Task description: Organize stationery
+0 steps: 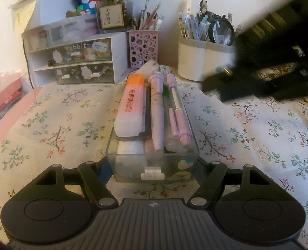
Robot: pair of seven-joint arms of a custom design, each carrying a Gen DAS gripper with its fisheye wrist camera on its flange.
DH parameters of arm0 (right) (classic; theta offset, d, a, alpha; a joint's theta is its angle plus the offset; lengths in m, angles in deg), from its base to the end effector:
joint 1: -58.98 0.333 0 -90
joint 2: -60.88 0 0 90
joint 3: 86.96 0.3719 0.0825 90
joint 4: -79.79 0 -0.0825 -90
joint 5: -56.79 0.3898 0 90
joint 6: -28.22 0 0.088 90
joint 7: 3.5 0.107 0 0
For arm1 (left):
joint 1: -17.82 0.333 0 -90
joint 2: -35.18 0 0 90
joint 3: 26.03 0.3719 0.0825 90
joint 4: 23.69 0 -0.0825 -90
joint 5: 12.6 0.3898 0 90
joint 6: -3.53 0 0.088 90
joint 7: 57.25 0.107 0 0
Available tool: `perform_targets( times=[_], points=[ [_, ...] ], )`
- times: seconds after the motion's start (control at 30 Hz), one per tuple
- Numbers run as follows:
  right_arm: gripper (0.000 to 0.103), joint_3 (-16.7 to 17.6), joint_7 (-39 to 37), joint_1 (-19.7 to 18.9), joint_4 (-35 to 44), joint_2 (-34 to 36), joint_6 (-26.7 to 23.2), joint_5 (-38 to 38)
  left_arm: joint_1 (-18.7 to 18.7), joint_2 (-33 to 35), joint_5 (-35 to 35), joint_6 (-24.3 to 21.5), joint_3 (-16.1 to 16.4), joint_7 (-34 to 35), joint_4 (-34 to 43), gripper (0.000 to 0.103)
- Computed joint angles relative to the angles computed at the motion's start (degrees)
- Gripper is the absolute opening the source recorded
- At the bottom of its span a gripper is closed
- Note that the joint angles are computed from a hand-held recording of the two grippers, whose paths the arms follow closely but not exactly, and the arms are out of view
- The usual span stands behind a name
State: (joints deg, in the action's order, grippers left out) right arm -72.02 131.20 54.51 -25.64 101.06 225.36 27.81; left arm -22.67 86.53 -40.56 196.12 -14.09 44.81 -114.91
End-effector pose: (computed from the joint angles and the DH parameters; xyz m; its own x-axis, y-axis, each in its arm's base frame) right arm 0.7055 0.1493 0.3050 0.0303 -0.8857 -0.4633 -0.6856 0.3189 -0.6544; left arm 0.6849 -0.3662 0.2501 -0.3196 -0.9473 -0.0211 -0.5870 0.2154 -0.7804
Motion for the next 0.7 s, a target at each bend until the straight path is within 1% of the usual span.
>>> perform_targets(
  times=[0.07, 0.13, 0.2, 0.23, 0.27, 0.3, 0.37, 0.4, 0.43, 0.47, 0.5, 0.6, 0.7],
  points=[
    [0.027, -4.77, -0.27, 3.71, -2.85, -1.50, 2.42, 2.60, -0.01, 0.03, 0.08, -0.81, 0.20, -0.16, 0.36, 0.073],
    [0.027, -6.40, -0.12, 4.79, -4.83, -2.16, 4.58, 3.59, 0.41, -0.08, 0.72, -0.96, -0.15, -0.38, 0.33, 0.073],
    [0.028, -7.57, -0.03, 5.48, -6.73, -2.51, 7.76, 3.92, 2.22, -0.16, 1.79, 1.61, -2.52, 0.01, -0.52, 0.073],
    [0.032, -9.49, -0.50, 7.25, -7.86, -2.59, 10.37, 5.44, 3.18, 0.16, 2.03, 4.16, -3.98, 0.46, -0.99, 0.073],
    [0.035, -11.50, -1.15, 9.32, -8.88, -2.26, 13.68, 7.73, 3.17, 0.48, 1.49, 5.79, -4.35, 1.15, -1.20, 0.073],
    [0.038, -12.23, -1.00, 10.27, -9.49, -1.79, 15.96, 9.31, 3.10, 0.47, 0.77, 5.97, -4.47, 1.81, -1.19, 0.073],
    [0.038, -11.37, 0.62, 9.62, -9.96, -1.41, 16.47, 8.06, 3.42, 0.16, -0.49, 4.84, -5.01, 3.11, -0.84, 0.073],
    [0.039, -11.58, 0.36, 9.89, -10.03, -1.46, 16.19, 7.14, 3.51, 0.33, -0.81, 4.88, -5.12, 3.86, -0.51, 0.073],
    [0.040, -13.15, -1.03, 11.78, -10.41, -1.86, 15.71, 8.35, 3.85, 0.40, -0.98, 5.40, -5.67, 4.48, -0.53, 0.073],
    [0.041, -15.36, -3.07, 14.49, -11.02, -2.31, 15.32, 10.97, 4.23, 0.39, -1.29, 5.52, -6.19, 5.05, -0.47, 0.073],
    [0.041, -16.35, -4.21, 15.82, -11.39, -2.51, 14.96, 12.67, 4.20, 0.30, -1.84, 5.23, -6.22, 5.60, -0.41, 0.073],
    [0.044, -13.77, -2.60, 13.26, -12.06, -2.29, 15.79, 11.46, 2.93, 0.12, -3.47, 2.80, -4.52, 6.52, 0.28, 0.073],
    [0.046, -14.74, -3.13, 14.47, -13.01, -2.73, 16.18, 13.29, 3.45, -0.36, -2.70, 1.56, -4.75, 6.37, 0.14, 0.073]
  ],
)
